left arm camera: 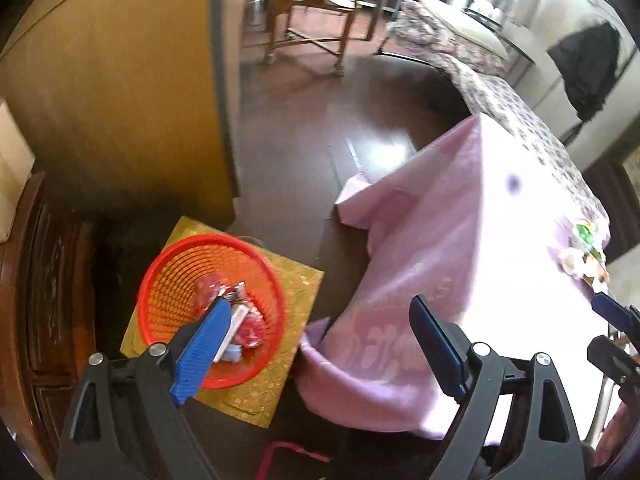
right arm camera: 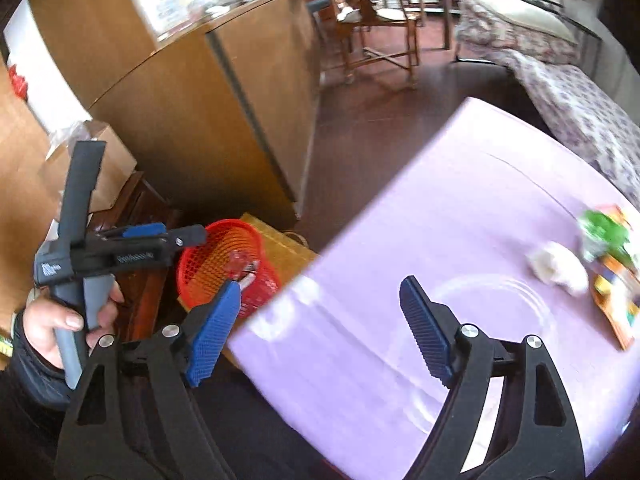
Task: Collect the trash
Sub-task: 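Move both grippers back over the table toward the remaining trash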
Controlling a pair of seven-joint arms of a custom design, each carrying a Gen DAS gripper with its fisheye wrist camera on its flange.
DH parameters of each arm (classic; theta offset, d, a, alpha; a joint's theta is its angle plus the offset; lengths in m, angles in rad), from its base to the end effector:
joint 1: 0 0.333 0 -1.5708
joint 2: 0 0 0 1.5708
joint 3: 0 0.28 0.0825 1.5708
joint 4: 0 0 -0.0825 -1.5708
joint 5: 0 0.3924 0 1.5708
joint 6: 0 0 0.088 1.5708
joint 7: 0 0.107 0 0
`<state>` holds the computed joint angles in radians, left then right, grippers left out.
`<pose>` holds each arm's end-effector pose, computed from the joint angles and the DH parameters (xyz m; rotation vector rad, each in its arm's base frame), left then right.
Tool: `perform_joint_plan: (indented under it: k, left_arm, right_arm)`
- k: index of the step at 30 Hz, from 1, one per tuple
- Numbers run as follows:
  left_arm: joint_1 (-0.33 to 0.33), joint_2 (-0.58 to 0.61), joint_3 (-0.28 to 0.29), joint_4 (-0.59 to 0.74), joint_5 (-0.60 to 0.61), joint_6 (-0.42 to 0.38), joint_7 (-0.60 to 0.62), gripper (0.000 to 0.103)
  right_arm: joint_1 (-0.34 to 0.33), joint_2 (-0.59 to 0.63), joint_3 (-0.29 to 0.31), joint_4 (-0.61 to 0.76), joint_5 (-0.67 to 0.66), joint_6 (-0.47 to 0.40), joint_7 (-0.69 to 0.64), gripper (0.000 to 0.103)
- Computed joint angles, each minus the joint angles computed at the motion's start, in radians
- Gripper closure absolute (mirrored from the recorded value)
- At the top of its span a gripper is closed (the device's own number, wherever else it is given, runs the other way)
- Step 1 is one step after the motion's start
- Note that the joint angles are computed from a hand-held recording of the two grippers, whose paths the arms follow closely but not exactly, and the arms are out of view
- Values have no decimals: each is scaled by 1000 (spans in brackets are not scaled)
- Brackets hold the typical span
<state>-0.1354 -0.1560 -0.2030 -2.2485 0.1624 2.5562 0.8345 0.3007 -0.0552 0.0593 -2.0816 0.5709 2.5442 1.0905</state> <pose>0.5137 -0.1854 0.4400 -2.2555 1.7012 -0.5855 0.5490 0.1998 0.4673 -2.1039 1.3225 -0.1154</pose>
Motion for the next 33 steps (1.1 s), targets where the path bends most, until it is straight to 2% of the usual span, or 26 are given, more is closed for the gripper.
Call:
perform_joint_plan:
  k: [6,15,20,25,33]
  left_arm:
    - [-41,103,-27,130,20,-37,-14,13]
    - [-119,257,-33,315,81,-100,-9,13]
    - [-171,374,-27,457,110,-141,-4,13]
    - [-227,499,-20,611,123,-182,29,13]
    - [-297,663,-4,825,104,-231,80,13]
  right_arm:
    - [-47,-49,-47,-81,8,27,-11,24]
    - [-107,-58,-91,-135,10,74,-26,24]
    - [-133,-43,-112,-139,82,91,-70,24]
    - [-164,-16,-124,-127,158,93,-103,24]
    - [-214,19,-118,-118,102,130,-35,24]
